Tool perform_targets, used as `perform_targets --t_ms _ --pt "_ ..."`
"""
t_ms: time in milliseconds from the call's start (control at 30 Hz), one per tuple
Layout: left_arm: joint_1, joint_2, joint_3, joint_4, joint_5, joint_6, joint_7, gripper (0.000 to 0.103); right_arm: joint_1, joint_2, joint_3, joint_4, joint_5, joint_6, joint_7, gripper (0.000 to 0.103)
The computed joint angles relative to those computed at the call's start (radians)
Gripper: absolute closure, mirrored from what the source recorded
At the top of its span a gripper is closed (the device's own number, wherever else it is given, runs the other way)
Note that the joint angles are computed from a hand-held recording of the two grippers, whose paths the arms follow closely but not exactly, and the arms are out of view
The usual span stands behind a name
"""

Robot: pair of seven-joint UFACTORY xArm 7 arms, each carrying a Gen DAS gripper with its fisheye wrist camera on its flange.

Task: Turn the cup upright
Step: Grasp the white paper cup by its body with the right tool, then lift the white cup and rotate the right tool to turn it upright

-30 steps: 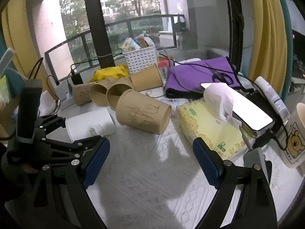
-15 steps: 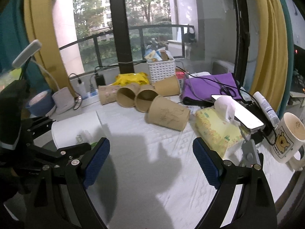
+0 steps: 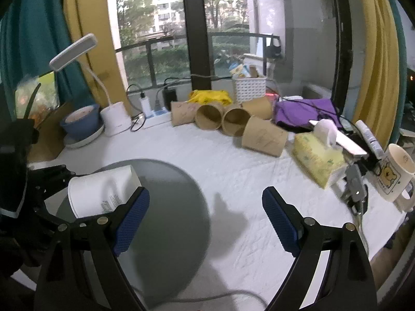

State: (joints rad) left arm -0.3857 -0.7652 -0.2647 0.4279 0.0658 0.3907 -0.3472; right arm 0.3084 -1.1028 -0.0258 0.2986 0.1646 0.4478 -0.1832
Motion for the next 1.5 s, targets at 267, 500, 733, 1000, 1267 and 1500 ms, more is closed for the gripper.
perform_targets --t_ms 267,500,733,1000,1267,1500 --pt "-0.049 -0.052 0.029 -0.072 -0.04 0.028 0.006 0.027 0.028 -0.024 0.038 -0.03 -0.008 0.042 0.023 0.012" --pt "-0.079 -0.049 0.057 -0.092 -0.088 0.006 0.013 0.025 0.04 0.002 0.039 -0.023 -0.017 0.049 0.019 0.012" --pt "-0.085 -0.099 0.069 -0.118 -0.118 -0.01 -0.01 0.012 0.065 0.013 0.025 -0.009 -0.025 0.06 -0.033 0.012" --pt "-0.078 -0.301 0.034 -0.185 -0.129 0.058 -0.103 0.012 0.171 0.09 -0.02 0.062 -0.026 0.098 -0.253 0.012" --pt "-0.054 -0.615 -0.032 -0.279 -0.107 0.299 -0.294 0.012 0.312 0.22 -0.042 0.177 0.027 0.244 -0.581 0.012" --pt "-0.059 -0.865 -0.059 -0.331 -0.067 0.525 -0.41 0.012 0.28 0.322 0.059 0.283 -0.023 0.384 -0.808 0.012"
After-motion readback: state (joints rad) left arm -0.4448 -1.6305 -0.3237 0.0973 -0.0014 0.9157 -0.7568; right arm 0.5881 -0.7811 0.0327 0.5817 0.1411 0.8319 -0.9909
